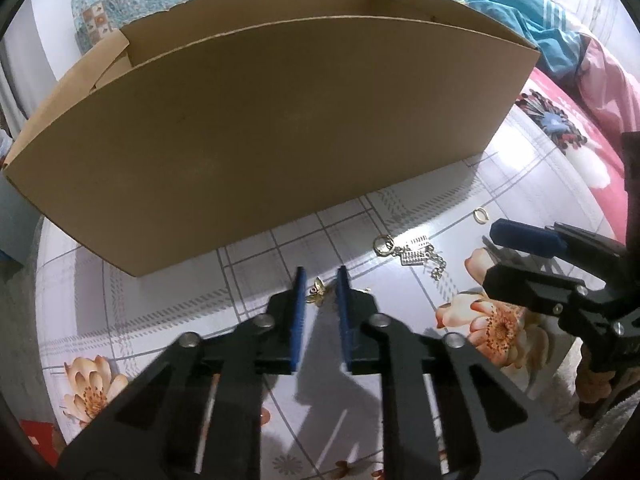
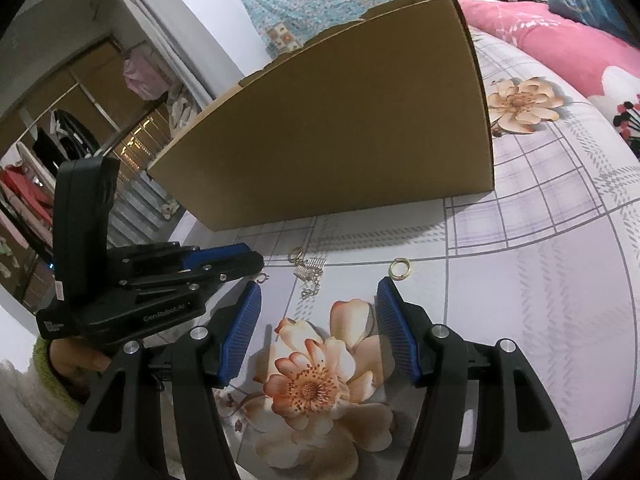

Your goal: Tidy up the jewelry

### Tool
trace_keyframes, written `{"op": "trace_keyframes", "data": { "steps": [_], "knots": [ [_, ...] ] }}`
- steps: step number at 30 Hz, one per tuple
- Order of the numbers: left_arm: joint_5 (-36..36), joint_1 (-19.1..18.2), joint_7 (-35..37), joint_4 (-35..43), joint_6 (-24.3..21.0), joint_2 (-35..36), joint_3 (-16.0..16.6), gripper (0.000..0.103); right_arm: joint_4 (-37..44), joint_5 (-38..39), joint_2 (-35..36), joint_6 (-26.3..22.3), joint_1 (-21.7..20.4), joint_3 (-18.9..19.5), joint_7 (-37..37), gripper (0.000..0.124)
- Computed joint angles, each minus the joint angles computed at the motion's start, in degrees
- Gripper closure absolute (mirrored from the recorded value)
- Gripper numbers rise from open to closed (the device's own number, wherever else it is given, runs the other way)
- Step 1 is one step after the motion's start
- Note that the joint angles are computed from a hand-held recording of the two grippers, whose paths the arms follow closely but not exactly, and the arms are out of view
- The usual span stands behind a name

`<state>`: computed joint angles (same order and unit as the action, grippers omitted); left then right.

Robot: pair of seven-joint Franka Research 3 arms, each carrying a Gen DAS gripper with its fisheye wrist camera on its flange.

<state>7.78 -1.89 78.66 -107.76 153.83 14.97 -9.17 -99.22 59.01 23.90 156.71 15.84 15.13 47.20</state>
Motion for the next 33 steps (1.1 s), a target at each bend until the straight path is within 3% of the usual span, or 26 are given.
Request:
{"op": "trace_keyframes", "data": {
  "steps": [6, 10, 17, 21, 27, 33],
  "knots": [
    [-2.9, 1.0, 1.2, -2.0, 2.4, -0.8, -0.9, 0.097, -0.9, 0.5, -0.9, -0.2, -0.2, -0.1, -0.9, 0.065],
    [-10.8, 3.7, 5.9, -4.5, 5.3, -2.3, -3.0, 0.097, -1.0, -0.5, -1.3, 0.1, 0.5, -0.5, -0.4, 0.065],
    [-19.9, 5.6, 11.3, -8.8, 8.9, -6.0, -3.2, 0.097, 0.3, -4.0, -0.7, -1.0, 1.6, -0.6, -0.4, 0.065],
    [-20.9, 5.1, 11.0, -10.2, 10.5, -7.0, -2.0, 0.097, 2.1, -7.1, 0.4, -1.0, 2.4, -0.2, -3.1, 0.065],
    [-22.7, 5.3, 12.4, -11.8, 12.3, -8.0, -1.5, 0.097, 7.5, -17.4, 4.3, -2.6, 5.1, -1.7, -2.9, 0.083],
    [-25.3, 5.6, 15.0, -12.6, 13.3, -8.2, -1.6, 0.097, 12.2, -27.7, 7.8, -5.3, 7.3, -3.5, -0.5, 0.093]
  ]
}}
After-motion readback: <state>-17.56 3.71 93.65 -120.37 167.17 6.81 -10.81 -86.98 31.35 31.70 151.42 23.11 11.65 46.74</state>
